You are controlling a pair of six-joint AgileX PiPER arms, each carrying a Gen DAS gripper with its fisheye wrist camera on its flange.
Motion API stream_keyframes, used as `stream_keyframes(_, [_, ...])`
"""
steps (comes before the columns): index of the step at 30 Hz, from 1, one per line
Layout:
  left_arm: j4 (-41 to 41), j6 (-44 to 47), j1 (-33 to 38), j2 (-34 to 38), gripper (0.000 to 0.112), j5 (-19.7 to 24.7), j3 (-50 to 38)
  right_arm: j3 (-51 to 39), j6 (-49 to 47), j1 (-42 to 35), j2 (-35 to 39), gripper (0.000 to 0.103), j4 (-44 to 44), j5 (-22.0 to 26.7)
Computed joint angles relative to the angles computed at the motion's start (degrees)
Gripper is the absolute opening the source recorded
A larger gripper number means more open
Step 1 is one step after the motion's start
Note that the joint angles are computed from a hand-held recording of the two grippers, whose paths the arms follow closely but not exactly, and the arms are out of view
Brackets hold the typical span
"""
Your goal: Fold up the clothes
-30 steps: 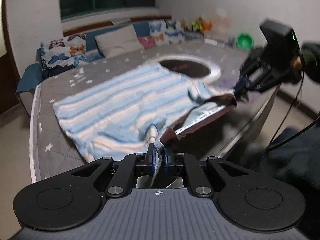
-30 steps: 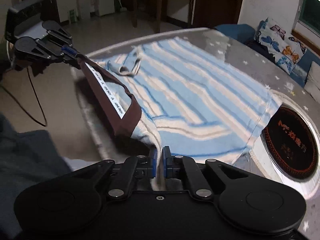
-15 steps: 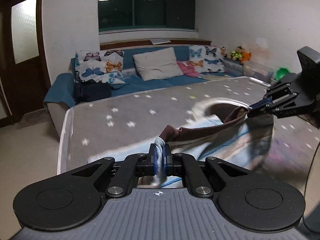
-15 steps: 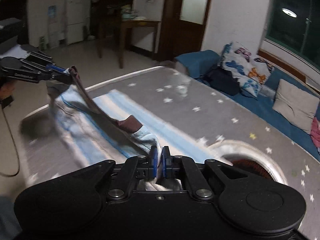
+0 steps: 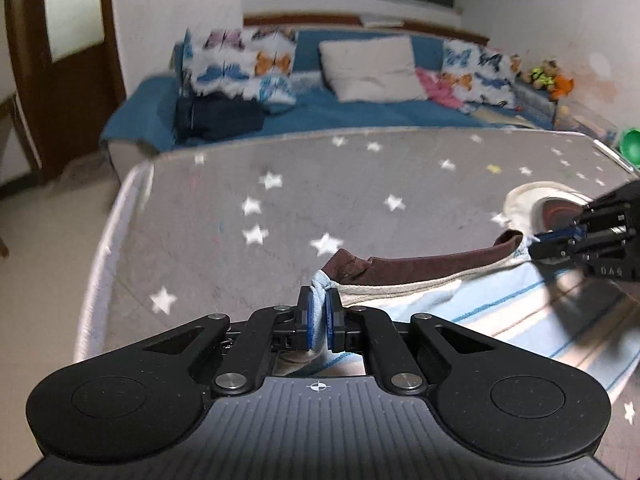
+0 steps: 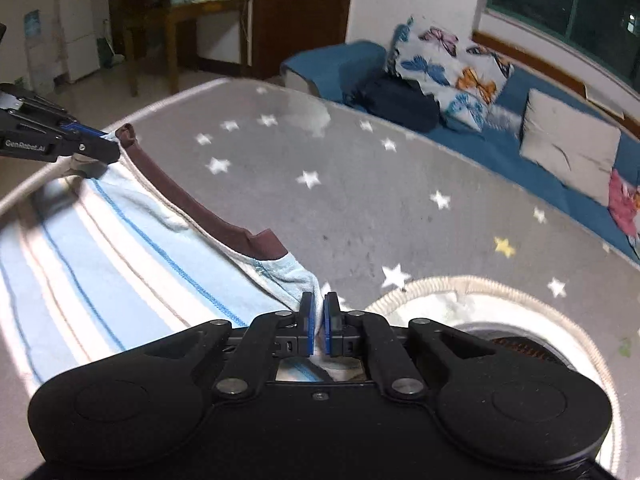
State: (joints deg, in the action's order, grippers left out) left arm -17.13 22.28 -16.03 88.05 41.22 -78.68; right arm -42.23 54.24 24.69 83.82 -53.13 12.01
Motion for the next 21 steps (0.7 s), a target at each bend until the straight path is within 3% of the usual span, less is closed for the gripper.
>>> stream_keyframes(2, [-1.0,0.8,1.0,-0.4,0.015,0.0,0.9,0.7,1.2,-1.7,0.1,0.01,0.1,-2.3])
stream_keyframes(4, [-2.1,1.8,1.9,-1.0,0.028,0.1,1.5,1.9,0.3,-2.3,-1.7,0.026,2.3,-2.6])
stream_keyframes(7, [-5.7,6.6,4.8,-5.3,0.04,0.4,4.3,4.0,-3.3,-1.1,-6.8,0.041,7.3,0.1])
stream_keyframes(12, [-9.7,9.5,10.2,-13.6,0.058,1.4,10.5,7.1,-10.7,-1.4,-13.6,0.058,17.9,1.7])
stream_keyframes(15, [-10.7,10.6,13.7,-18.7,0.059,2.3,15.6,8.9,-9.1,-1.0,-15.9,0.073,17.8,2.6])
stream_keyframes(18, [-11.6,11.8,16.3,-21.2,0.061,3.3,18.4,10.5,-12.3,-1.9,-17.3,0.074,23.2,2.2])
stream_keyframes(21, [-12.8,12.9,19.7,-23.2,0.061,5.6,21.1,12.4,-8.9,-2.5,-17.4,0.074,21.4,1.3])
